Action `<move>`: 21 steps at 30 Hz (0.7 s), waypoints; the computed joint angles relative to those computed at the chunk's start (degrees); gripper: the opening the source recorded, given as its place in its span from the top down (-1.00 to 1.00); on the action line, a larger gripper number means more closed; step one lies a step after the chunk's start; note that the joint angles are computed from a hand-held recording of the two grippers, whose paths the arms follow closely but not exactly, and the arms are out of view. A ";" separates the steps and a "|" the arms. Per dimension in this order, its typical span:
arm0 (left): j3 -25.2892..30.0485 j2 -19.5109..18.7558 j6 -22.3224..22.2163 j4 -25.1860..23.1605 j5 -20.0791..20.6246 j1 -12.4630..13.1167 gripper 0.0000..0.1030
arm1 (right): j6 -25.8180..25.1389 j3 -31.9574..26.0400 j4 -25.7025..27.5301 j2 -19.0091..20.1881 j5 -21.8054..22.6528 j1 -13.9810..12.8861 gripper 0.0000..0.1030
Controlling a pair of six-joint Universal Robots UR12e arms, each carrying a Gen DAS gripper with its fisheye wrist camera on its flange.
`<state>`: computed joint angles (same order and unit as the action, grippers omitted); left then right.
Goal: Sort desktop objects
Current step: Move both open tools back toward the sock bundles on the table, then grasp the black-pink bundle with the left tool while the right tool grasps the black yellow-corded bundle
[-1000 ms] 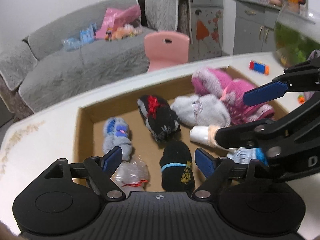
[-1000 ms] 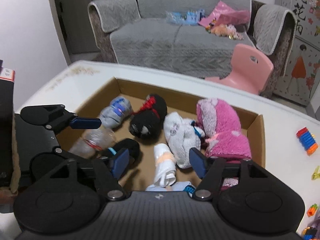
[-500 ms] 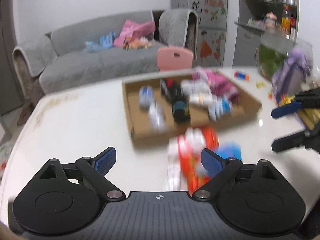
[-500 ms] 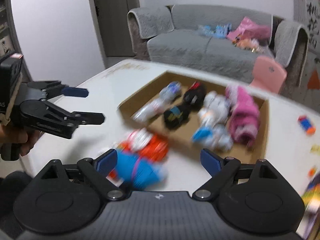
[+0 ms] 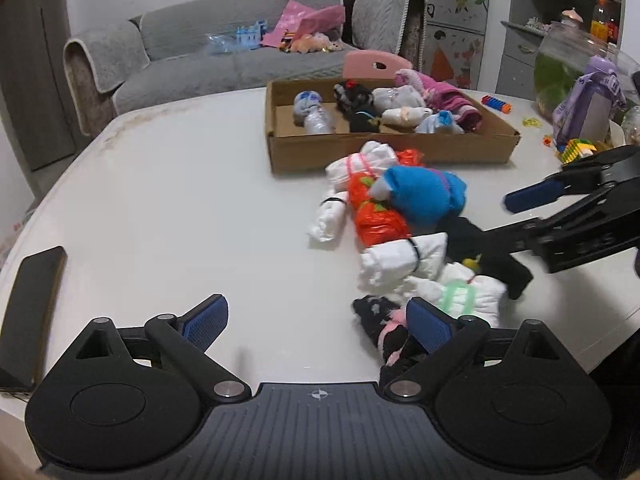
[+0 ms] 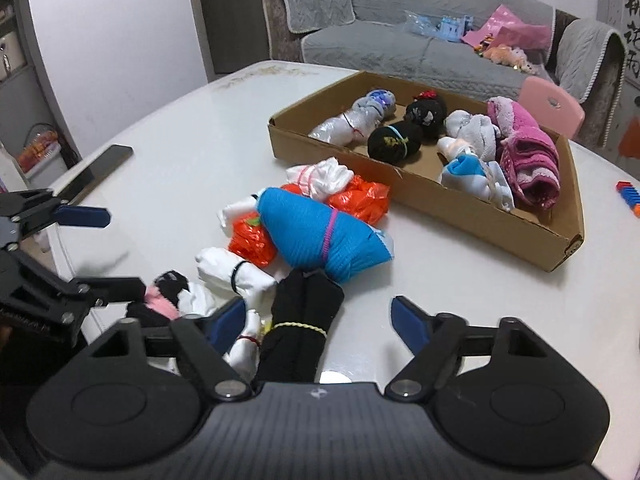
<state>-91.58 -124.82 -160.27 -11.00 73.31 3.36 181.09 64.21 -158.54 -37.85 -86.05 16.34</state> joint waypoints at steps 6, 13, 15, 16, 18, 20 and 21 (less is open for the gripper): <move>-0.43 0.08 -0.12 -0.17 -0.84 -0.74 -0.96 | -0.25 0.94 0.47 -0.06 -0.88 0.20 -0.19; -1.05 0.78 1.62 -3.55 -1.47 -0.99 -0.96 | -0.36 1.73 0.46 -0.22 -0.66 0.12 -0.19; -1.16 0.78 2.75 -4.23 -1.88 -1.13 -0.95 | -0.32 1.96 0.55 -0.25 -0.20 0.05 -0.18; -1.14 0.69 3.38 -4.48 -1.76 -1.25 -0.94 | -0.33 1.94 0.72 -0.22 -0.06 0.05 -0.10; -1.00 0.45 4.60 -5.52 -1.89 -1.41 -0.88 | -0.81 1.92 1.18 -0.18 -0.57 0.18 0.03; -0.72 0.14 4.96 -6.49 -2.19 -1.47 -0.75 | -1.17 2.28 0.69 -0.23 -1.00 0.25 0.06; -0.58 -0.05 5.43 -6.88 -1.81 -1.63 -0.71 | -1.26 2.42 0.60 -0.31 -1.06 0.24 0.09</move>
<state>-92.16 -124.87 -154.84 -17.88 71.50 1.73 179.82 66.63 -157.95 -38.16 -87.11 16.58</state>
